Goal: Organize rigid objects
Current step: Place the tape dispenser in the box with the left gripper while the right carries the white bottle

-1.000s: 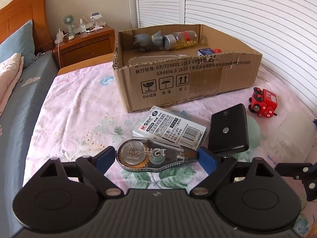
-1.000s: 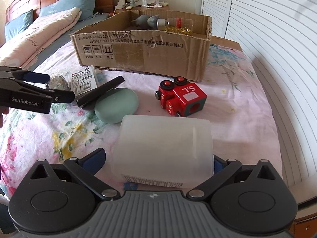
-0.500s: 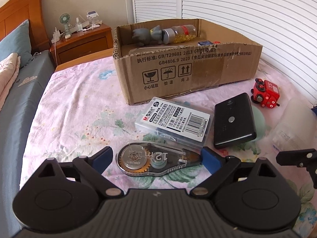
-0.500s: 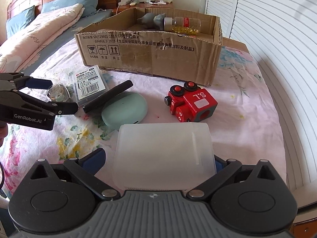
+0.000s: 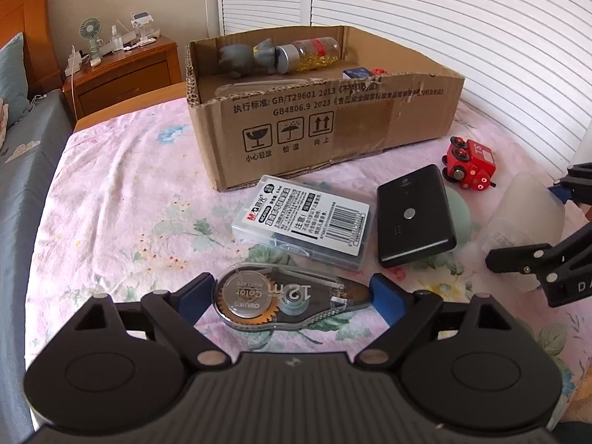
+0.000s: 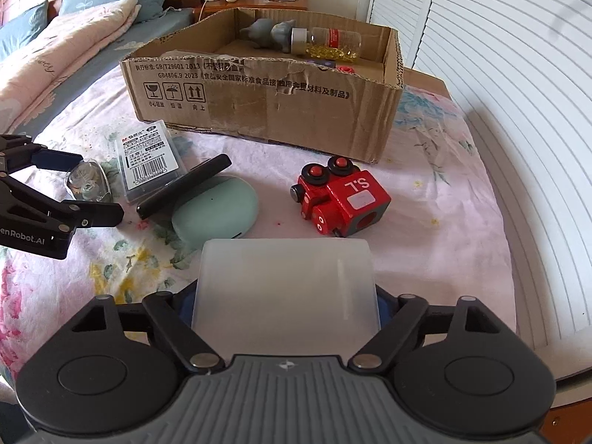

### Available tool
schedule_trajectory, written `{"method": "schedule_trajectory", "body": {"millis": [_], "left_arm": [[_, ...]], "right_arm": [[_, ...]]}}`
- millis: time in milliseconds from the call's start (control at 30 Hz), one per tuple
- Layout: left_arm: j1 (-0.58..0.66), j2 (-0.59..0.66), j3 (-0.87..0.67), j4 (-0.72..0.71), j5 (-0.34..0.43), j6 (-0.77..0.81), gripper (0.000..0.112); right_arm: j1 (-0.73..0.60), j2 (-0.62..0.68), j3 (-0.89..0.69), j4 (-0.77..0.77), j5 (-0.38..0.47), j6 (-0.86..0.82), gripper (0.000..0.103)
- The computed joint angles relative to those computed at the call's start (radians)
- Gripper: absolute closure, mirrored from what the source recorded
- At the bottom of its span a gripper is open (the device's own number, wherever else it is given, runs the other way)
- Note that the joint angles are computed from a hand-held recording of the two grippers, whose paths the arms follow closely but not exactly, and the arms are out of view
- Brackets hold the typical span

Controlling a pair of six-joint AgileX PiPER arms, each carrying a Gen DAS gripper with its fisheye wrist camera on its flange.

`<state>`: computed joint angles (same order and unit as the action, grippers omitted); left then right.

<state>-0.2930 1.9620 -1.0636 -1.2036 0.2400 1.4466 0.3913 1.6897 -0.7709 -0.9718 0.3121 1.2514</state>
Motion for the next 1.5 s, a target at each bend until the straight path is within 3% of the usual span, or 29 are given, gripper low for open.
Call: {"method": "schedule_trajectory", "body": {"millis": [333, 667, 833, 1167, 1333, 1400, 1500], "left_arm": [[0.018, -0.075, -0.031, 0.370, 0.121, -0.342, 0.023], [-0.016, -0.109, -0.195, 0.530, 0.222, -0.497, 0.023], [-0.045, -0.012, -0.406, 0.614, 0.252, -0.609, 0.023], [-0.102, 0.336, -0.976, 0.996, 0.383, -1.081, 0.023], [-0.119, 0.392, -1.024, 1.115, 0.331, -1.217, 0.021], [-0.109, 0.387, -1.017, 1.077, 0.349, -1.196, 0.020], [-0.092, 0.326, -0.903, 1.004, 0.304, -1.136, 0.018]], "right_arm": [[-0.021, -0.068, 0.007, 0.134, -0.003, -0.227, 0.017], [-0.099, -0.155, -0.055, 0.360, 0.016, -0.566, 0.017], [-0.122, -0.162, -0.115, 0.393, 0.022, -0.646, 0.017], [-0.131, -0.142, -0.188, 0.384, 0.048, -0.678, 0.017], [-0.134, -0.137, -0.204, 0.400, 0.060, -0.702, 0.017], [-0.132, -0.137, -0.207, 0.393, 0.065, -0.700, 0.017], [-0.135, -0.132, -0.218, 0.408, 0.066, -0.720, 0.017]]}}
